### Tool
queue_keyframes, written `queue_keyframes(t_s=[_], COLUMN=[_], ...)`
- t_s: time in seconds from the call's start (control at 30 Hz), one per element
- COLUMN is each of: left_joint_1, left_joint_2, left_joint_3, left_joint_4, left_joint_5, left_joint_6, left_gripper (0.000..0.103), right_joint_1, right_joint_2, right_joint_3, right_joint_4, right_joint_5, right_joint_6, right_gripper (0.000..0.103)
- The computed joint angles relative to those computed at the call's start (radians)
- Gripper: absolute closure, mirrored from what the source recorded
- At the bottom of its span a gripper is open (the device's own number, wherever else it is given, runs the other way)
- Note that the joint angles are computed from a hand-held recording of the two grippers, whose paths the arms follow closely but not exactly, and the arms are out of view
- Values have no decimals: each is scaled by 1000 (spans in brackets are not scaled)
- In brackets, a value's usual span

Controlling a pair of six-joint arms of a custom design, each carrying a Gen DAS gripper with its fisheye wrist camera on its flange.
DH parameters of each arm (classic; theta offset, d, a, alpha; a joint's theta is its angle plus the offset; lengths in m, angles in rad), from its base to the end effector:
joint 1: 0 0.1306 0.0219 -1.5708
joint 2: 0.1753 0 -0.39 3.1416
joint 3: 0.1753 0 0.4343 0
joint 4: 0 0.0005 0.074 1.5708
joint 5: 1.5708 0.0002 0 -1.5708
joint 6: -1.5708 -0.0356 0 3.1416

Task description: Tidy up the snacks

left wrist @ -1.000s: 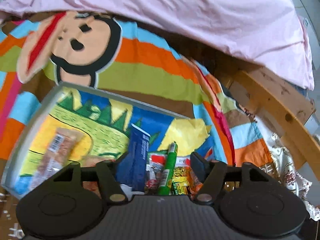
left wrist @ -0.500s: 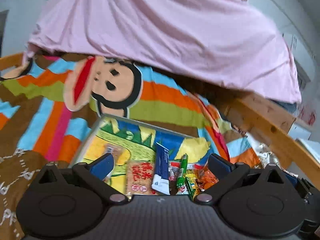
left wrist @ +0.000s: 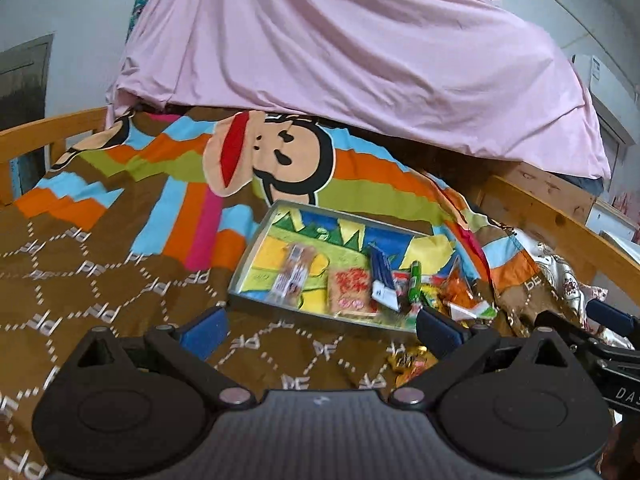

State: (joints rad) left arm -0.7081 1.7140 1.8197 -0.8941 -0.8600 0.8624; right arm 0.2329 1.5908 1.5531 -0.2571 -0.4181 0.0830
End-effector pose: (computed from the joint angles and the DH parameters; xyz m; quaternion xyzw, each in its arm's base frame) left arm 0.5066 -0.3989 0.4777 -0.2232 0.8255 0.0275 0.5176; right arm 0.6131 0.1598 0.4657 -0.2457 0.7566 0.2099 0.5685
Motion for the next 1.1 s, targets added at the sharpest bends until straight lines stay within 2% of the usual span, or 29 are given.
queue_keyframes(t_s=[0.13, 0.23, 0.4, 0.57, 0.77, 1.1], left_joint_1=[-23, -33, -28, -23, -19, -14], left_joint_2=[-38, -46, -41, -42, -48, -34], left_joint_3=[-68, -100, -127, -153, -177, -178], left_joint_4=[-13, -41, -82, -90, -71, -34], left_joint_5=[-9, -7, 66, 100, 122, 159], left_joint_6=[2, -3, 29, 37, 38, -62], left_gripper=[0, 0, 0, 0, 0, 0], right_joint_1=[16, 28, 48, 51, 54, 62], right_joint_2=[-26, -27, 1, 50, 74, 93], right_joint_3=[-26, -21, 15, 76, 100, 123], right_joint_4=[-78, -171, -292, -409, -455, -499], right_joint_5=[2, 3, 63, 107, 127, 136], right_joint_6=[18, 29, 82, 72, 74, 103], right_gripper=[1, 1, 1, 1, 1, 1])
